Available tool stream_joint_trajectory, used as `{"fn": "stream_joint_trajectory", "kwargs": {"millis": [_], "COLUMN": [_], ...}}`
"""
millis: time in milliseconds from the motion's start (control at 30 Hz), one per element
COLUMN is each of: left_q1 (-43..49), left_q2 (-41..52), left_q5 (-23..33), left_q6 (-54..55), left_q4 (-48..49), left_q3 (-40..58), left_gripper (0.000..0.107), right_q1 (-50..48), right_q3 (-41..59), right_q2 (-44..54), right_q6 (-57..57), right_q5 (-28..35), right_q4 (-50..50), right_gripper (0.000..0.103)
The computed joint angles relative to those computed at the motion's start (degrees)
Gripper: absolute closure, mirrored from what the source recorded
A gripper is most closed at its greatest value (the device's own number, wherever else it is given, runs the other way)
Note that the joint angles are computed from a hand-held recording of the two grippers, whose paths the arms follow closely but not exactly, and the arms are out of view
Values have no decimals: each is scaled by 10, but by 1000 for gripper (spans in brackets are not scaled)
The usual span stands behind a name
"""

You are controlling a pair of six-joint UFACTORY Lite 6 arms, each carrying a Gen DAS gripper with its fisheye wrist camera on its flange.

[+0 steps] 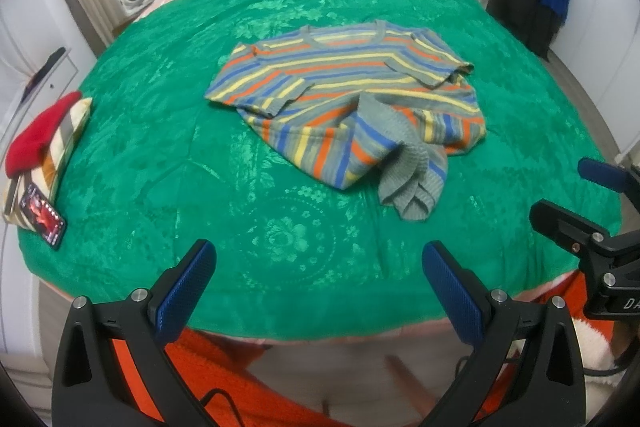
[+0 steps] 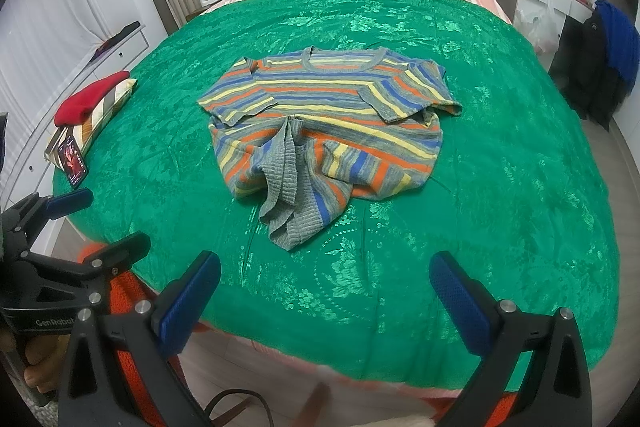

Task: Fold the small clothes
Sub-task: 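Grasp the sweater hem with the left tool while the right tool grasps the hem too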

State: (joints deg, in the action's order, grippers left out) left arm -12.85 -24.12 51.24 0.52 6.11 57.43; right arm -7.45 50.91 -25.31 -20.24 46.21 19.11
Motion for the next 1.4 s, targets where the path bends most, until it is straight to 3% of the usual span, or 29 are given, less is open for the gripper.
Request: {"fn": "stream_joint_trajectory", "kwargs": {"millis": [500,667,800,967,1133,1167,1233,1267,1300,1367,1400], "left_q1": [9,189,312,213,94,68,34,32,37,75,91], "left_q2": [-3,53,159,228,388,430,495,514,520,462,427], "left_q5": [-3,-38,-20,-40,-56,-74,-104,-103,-99,-101,-93], "left_q6": [36,221,334,354,284,246,189,184,188,248,278], "left_q4": [-26,-167,-296,-357,-364,-340,-299,-293,-308,-384,-401], "left_q3": [-1,5,33,40,180,215,267,281,283,222,191], "left_gripper": [4,4,5,6,11,15,52,98,96,96,96], "right_q1": [6,-66,-148,-169,-52,-33,2,10,13,3,-20], "right_q3": [6,-11,-36,-28,-40,-31,5,22,29,13,0], "right_q2": [4,10,65,189,235,262,335,363,379,361,339], "right_q6": [-1,-96,-163,-294,-373,-414,-464,-474,-501,-524,-522], "right_q5": [6,-31,-78,-34,-146,-161,-178,-175,-173,-174,-146], "right_q4": [5,63,100,235,296,327,369,381,410,443,446], "right_gripper": [0,0,0,1,2,5,11,25,53,84,86]}}
